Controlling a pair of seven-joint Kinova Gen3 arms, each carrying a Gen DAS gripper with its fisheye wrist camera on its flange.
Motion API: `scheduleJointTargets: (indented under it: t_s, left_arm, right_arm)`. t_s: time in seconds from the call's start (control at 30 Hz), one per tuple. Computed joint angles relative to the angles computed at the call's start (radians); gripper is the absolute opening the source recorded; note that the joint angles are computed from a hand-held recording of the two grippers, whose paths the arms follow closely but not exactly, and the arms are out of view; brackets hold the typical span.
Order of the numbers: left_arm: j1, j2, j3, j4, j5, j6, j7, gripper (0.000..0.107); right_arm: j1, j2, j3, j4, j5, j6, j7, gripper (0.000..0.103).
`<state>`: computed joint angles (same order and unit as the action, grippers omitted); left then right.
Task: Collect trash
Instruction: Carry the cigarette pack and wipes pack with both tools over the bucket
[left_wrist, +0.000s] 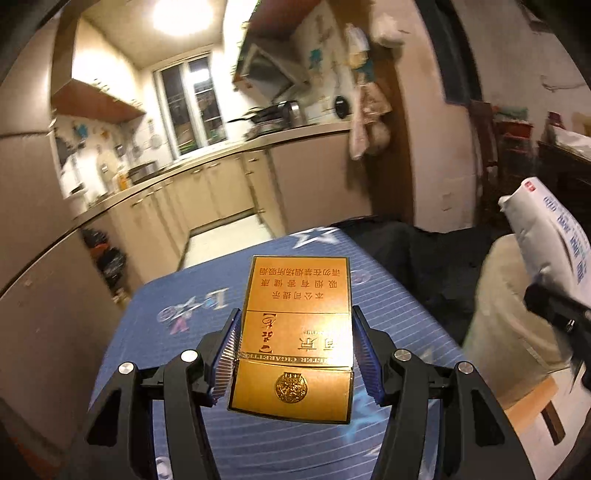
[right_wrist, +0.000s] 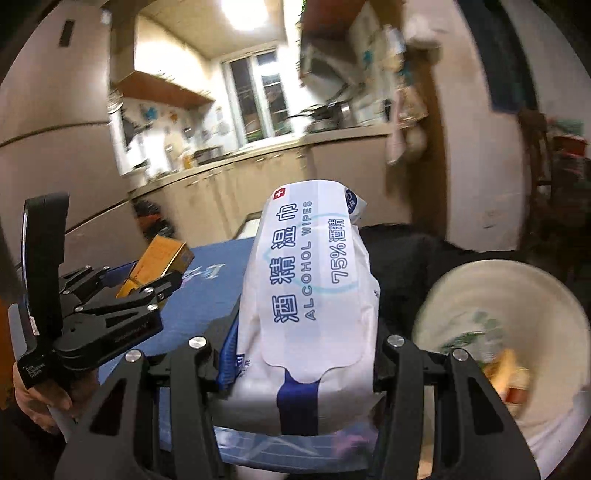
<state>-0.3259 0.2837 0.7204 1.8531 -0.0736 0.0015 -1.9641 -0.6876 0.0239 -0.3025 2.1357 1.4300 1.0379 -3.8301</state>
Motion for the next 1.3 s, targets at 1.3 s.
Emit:
scheduleJointTargets:
  t_s: [1.3]
  left_arm:
    - [0.583,0.341,-0.130,-0.545,0.245,0.574,-0.443,0.059]
  right_arm:
    - [0.374,-0.263,0.043,0.159,-0.331,-0.122,0.392,0.050]
